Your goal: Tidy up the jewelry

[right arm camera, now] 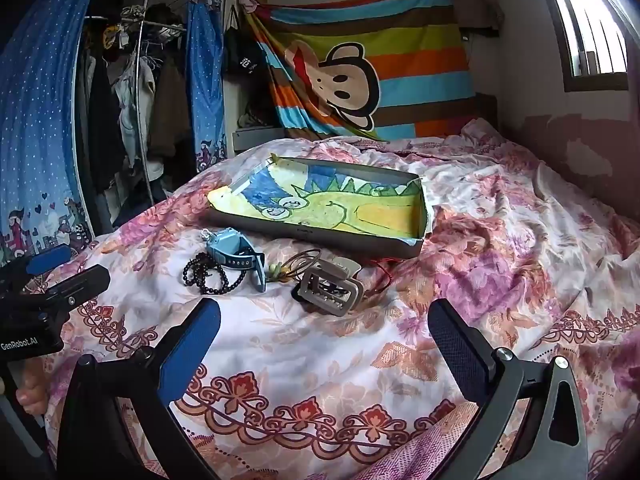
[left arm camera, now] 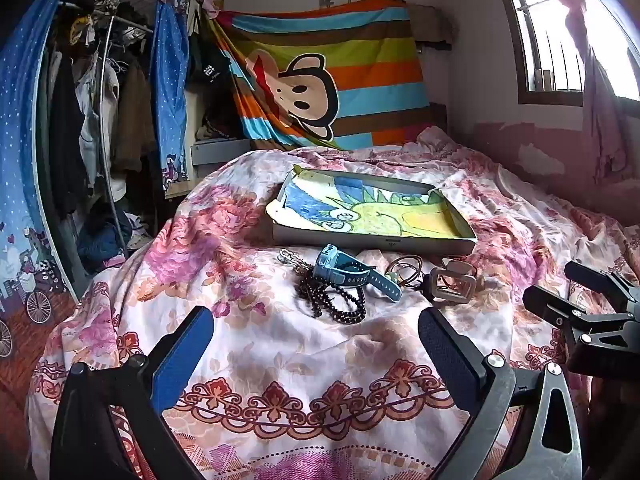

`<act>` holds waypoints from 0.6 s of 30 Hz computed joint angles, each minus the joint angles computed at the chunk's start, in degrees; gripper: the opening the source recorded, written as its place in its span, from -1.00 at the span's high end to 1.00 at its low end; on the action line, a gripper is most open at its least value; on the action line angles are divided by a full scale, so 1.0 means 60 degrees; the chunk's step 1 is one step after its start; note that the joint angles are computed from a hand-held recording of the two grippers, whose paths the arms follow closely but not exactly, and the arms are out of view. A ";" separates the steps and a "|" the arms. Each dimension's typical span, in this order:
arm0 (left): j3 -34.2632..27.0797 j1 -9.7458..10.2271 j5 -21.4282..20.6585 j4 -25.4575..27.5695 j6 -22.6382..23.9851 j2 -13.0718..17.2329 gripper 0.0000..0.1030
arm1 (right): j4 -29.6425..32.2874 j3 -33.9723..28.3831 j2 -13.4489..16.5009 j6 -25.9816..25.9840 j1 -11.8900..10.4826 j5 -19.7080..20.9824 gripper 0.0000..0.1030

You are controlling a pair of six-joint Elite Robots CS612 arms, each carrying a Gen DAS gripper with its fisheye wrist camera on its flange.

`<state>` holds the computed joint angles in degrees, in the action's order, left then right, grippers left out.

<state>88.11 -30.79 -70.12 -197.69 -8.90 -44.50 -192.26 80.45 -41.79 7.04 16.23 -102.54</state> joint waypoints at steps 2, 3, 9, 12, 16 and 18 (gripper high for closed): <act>0.0001 -0.0001 0.0008 0.0017 0.0014 -0.0004 -1.00 | 0.0017 -0.0001 0.0001 0.0011 -0.0002 0.0005 -0.98; 0.0002 0.0000 0.0000 0.0030 0.0024 -0.0007 -1.00 | 0.0022 -0.0001 0.0003 0.0018 -0.0003 0.0007 -0.98; 0.0003 0.0003 -0.0038 0.0031 0.0019 -0.0007 -1.00 | 0.0060 -0.0006 0.0011 0.0038 -0.0012 0.0036 -0.98; 0.0019 -0.0012 -0.0027 -0.0005 0.0030 -0.0011 -1.00 | 0.0060 -0.0004 0.0010 0.0046 -0.0011 0.0030 -0.98; 0.0047 -0.0038 -0.0043 -0.0074 0.0035 -0.0017 -1.00 | 0.0074 0.0001 0.0006 0.0057 -0.0012 0.0040 -0.98; 0.0059 -0.0063 -0.0028 -0.0096 0.0057 -0.0019 -1.00 | 0.0073 0.0005 0.0004 0.0067 -0.0012 0.0043 -0.98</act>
